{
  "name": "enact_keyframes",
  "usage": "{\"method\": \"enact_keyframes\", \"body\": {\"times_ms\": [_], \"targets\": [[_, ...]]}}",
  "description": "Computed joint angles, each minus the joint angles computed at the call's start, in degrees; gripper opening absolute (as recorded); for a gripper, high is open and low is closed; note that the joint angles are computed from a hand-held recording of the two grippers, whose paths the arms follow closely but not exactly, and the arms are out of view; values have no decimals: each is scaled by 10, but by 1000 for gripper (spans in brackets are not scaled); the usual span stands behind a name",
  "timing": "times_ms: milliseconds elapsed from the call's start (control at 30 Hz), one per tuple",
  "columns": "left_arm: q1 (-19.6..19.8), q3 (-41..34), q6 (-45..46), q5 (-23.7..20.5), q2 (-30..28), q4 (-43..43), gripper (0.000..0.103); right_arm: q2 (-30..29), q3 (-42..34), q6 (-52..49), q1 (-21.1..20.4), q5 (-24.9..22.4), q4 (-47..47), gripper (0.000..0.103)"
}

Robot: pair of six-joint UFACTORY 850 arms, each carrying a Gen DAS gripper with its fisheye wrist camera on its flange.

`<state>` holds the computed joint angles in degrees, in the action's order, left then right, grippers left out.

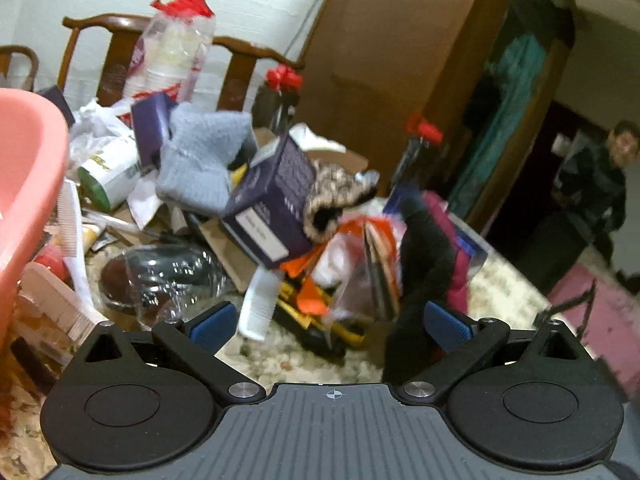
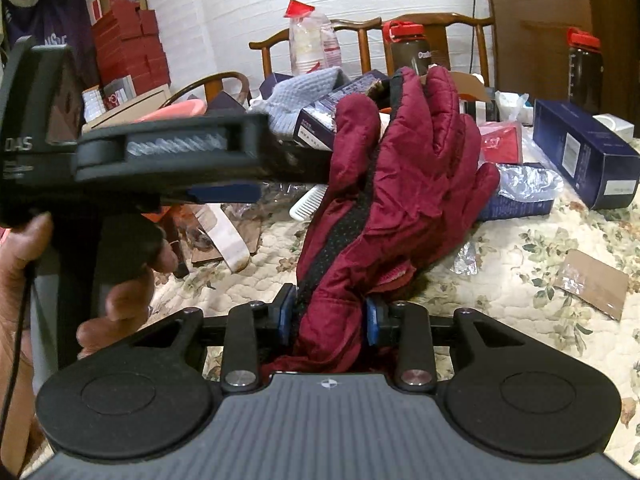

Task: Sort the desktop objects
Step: 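Lift the dark red glove with the right gripper toward the left gripper, then close the left gripper on the glove while the right gripper holds it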

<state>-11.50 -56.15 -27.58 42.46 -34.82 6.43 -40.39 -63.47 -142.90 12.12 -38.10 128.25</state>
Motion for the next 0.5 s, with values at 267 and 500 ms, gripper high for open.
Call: {"method": "enact_keyframes", "body": {"times_ms": [267,500], "targets": [[-15,-22,21,2,-9,29,103,-3,-5,1,1,1,-1,40],[-39,-113,58,-117,-61,-19,70,-5,-4,-18,4,2,19,39]]}}
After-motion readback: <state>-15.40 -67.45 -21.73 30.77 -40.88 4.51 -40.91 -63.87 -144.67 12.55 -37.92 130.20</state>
